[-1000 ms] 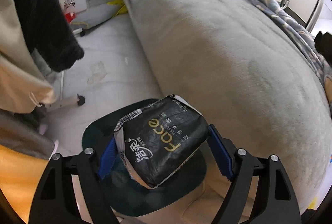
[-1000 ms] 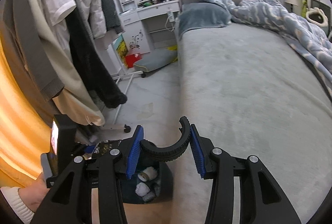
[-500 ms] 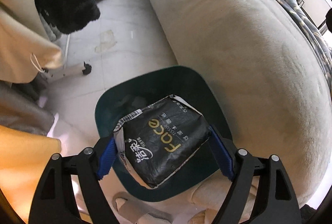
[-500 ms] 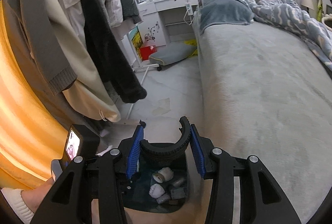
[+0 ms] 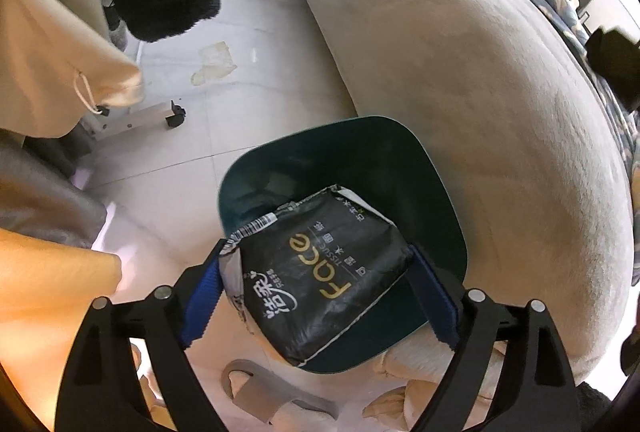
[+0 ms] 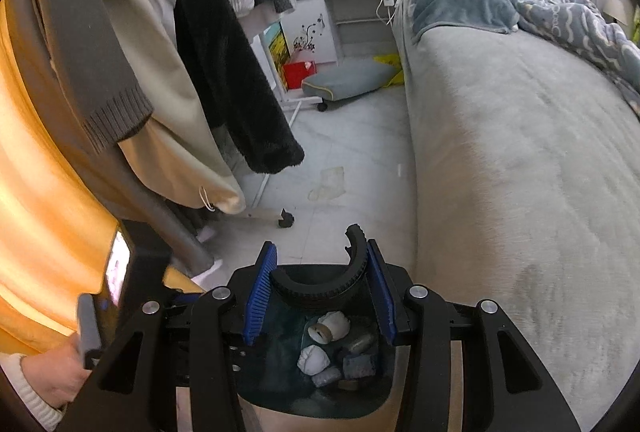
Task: Collect trash
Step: 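Open the left tool to drop the Face packet into the bin, then lower the right tool into the bin and open it to release the ring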
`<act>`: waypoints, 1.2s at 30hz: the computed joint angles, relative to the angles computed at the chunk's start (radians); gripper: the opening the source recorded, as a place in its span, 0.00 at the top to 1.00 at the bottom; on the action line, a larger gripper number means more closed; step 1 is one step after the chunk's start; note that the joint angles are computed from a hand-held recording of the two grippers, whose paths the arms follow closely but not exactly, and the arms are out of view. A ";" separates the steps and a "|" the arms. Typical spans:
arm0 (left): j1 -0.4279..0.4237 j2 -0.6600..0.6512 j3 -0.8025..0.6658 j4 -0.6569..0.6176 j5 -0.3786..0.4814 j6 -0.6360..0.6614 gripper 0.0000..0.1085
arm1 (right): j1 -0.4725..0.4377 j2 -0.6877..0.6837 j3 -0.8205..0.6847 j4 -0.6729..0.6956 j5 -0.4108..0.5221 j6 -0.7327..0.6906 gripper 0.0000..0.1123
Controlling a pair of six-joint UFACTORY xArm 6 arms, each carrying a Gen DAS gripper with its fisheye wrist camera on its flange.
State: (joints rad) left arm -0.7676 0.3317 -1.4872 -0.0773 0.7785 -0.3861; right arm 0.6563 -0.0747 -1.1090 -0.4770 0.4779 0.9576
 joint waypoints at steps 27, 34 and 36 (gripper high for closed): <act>0.032 -0.176 0.173 0.056 -0.306 0.027 0.36 | 0.027 0.260 -0.126 0.285 0.130 -0.246 0.59; 0.032 -0.202 0.189 0.119 -0.377 0.000 0.42 | 0.036 0.290 -0.137 0.326 0.173 -0.298 0.59; 0.032 -0.207 0.191 0.133 -0.393 -0.014 0.44 | 0.036 0.290 -0.133 0.332 0.179 -0.301 0.59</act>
State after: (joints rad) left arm -0.7352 0.1246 -1.2963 0.0554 0.3855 -0.3998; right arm 0.6924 0.2156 -1.2418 -0.1448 0.6566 0.6570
